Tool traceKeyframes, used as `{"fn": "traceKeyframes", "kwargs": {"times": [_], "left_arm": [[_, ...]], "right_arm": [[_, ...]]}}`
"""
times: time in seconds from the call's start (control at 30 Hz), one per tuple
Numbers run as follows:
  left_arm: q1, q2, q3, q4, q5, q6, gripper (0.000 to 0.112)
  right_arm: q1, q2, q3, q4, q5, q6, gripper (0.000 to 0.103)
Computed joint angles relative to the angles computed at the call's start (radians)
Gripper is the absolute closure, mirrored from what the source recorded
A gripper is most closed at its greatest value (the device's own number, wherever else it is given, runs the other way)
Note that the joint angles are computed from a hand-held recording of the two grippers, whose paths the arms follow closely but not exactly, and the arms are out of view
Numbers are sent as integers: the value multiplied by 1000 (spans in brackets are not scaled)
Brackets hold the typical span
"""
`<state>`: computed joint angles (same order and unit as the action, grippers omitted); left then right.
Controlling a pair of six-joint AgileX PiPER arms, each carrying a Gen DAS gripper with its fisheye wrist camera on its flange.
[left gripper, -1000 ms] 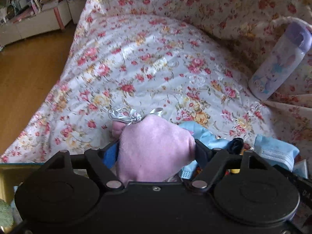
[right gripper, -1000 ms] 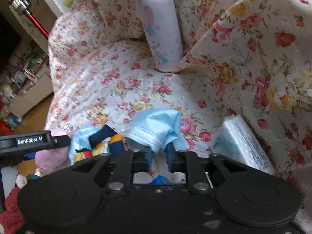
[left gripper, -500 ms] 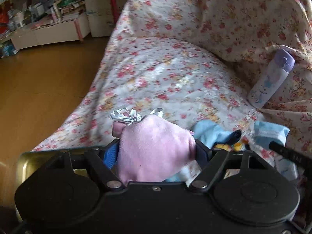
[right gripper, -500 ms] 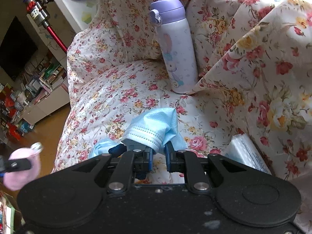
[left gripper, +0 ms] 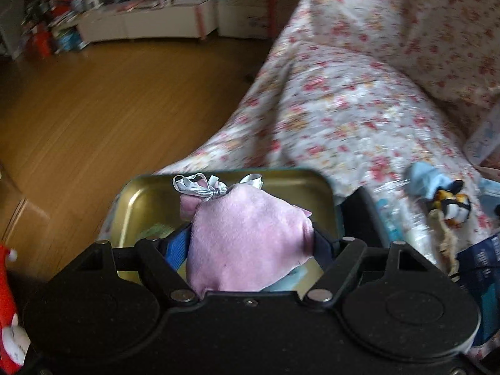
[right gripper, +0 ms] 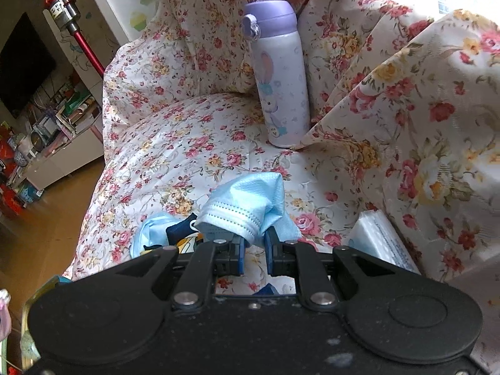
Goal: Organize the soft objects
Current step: 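Carry pink sock over tin tray with left tool while right tool holds mask, then lower and release pink sock in tray with left tool while right tool drops blue mask there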
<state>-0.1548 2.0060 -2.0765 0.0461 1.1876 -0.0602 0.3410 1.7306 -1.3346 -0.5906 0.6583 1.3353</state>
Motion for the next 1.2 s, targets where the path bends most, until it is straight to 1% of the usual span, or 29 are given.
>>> {"fn": "traceKeyframes", "kwargs": {"times": [0.17, 0.33, 0.43, 0.67, 0.8, 0.87, 1.0, 1.1, 1.2], "left_arm": [[55, -69, 147, -20, -72, 12, 39], [98, -110, 253, -55, -127, 49, 39], [117, -125, 305, -74, -154, 76, 39], [151, -125, 388, -127, -197, 154, 39], [175, -106, 399, -159, -207, 191, 39], [187, -88, 386, -185, -200, 204, 39], [200, -63, 367, -206, -201, 210, 39], [194, -51, 367, -184, -208, 193, 39], [178, -57, 389, -155, -232, 186, 39]], "right_arm": [[53, -39, 28, -101, 16, 54, 90], [146, -69, 40, -221, 40, 72, 90], [183, -82, 39, -235, 31, 38, 90], [270, -96, 8, -254, 63, -6, 90], [324, -97, -11, -224, 113, -19, 90], [367, -86, -44, -212, 152, -34, 90], [428, -39, -138, -166, 170, -18, 90], [474, 66, -308, -121, 241, -79, 90], [500, 227, -578, -45, 324, -234, 90]]}}
